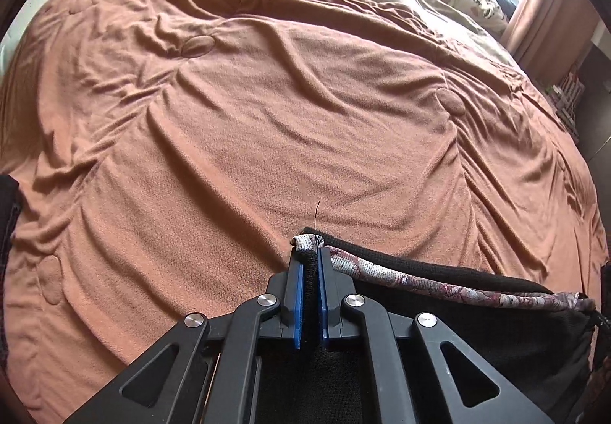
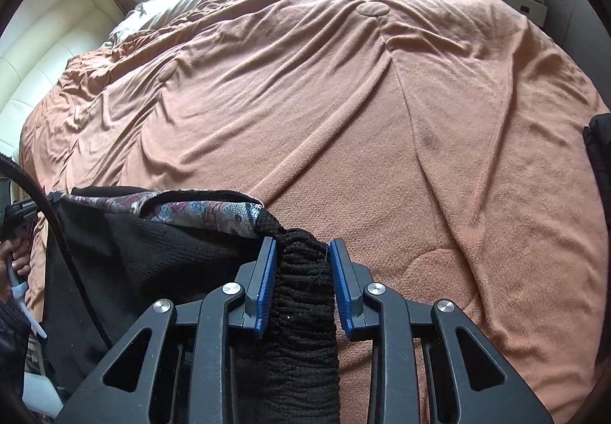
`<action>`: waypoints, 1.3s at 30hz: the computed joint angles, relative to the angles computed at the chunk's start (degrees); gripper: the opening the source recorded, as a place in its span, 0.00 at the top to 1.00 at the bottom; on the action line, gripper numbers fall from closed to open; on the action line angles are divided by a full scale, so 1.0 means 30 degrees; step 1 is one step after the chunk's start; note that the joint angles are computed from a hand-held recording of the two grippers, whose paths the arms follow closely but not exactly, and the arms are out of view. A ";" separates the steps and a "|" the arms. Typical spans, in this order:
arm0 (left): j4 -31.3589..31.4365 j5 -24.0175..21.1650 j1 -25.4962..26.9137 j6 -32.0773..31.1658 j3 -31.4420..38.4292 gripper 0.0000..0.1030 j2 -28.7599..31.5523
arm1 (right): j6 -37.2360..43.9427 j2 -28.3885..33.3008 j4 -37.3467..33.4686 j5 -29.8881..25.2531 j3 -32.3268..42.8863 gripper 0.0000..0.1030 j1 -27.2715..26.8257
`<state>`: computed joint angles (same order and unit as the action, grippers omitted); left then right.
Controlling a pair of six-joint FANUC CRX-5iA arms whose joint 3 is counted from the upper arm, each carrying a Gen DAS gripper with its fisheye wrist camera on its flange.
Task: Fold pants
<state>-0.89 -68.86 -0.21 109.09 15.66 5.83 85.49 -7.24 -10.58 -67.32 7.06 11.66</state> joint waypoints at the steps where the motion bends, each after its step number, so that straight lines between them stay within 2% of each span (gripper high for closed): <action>1: -0.0026 0.0004 -0.0079 -0.0030 0.0251 0.93 0.0123 | -0.0169 -0.0146 0.0112 0.0114 -0.0135 0.76 -0.0034; 9: -0.0817 -0.0770 -0.0727 0.0740 0.2111 0.93 0.1942 | -0.1179 -0.0616 0.0935 0.0505 -0.0590 0.76 0.0096; 16: -0.0862 -0.0680 -0.0468 0.1568 0.1497 0.94 0.2565 | -0.1361 0.0293 0.0821 0.0568 -0.0340 0.75 0.0220; 19: -0.0409 -0.0682 -0.0271 0.1706 0.1329 0.85 0.2467 | -0.1169 0.0751 -0.0071 0.0038 0.0229 0.73 -0.0318; 20: -0.0309 -0.0945 -0.0231 0.1746 0.1439 0.77 0.2456 | -0.1085 0.0721 -0.0381 -0.0077 0.0320 0.71 -0.0524; 21: -0.0390 -0.1269 -0.0250 0.1854 0.1606 0.65 0.2432 | -0.0963 0.0696 -0.0606 -0.0109 0.0447 0.71 -0.0740; 22: -0.0679 -0.1607 -0.0329 0.2043 0.1787 0.58 0.2351 | -0.0892 0.0558 -0.0661 -0.0009 0.0411 0.70 -0.0873; 23: -0.0868 -0.1648 -0.0378 0.2137 0.1746 0.48 0.2126 | -0.0916 0.0386 -0.0641 0.0043 0.0357 0.66 -0.0981; 26: -0.0505 -0.1331 -0.0184 0.1937 0.1099 0.46 0.1151 | -0.0619 -0.0319 -0.1735 -0.0038 0.0264 0.54 -0.1851; 27: -0.0360 -0.1375 -0.0113 0.1859 0.0958 0.46 0.0883 | -0.0533 -0.0618 -0.1977 -0.0033 0.0132 0.53 -0.2080; 39: 0.0463 -0.1730 0.0465 0.0887 -0.1421 0.46 -0.3016 | 0.0223 -0.3283 -0.4296 -0.1678 -0.0989 0.52 -0.4393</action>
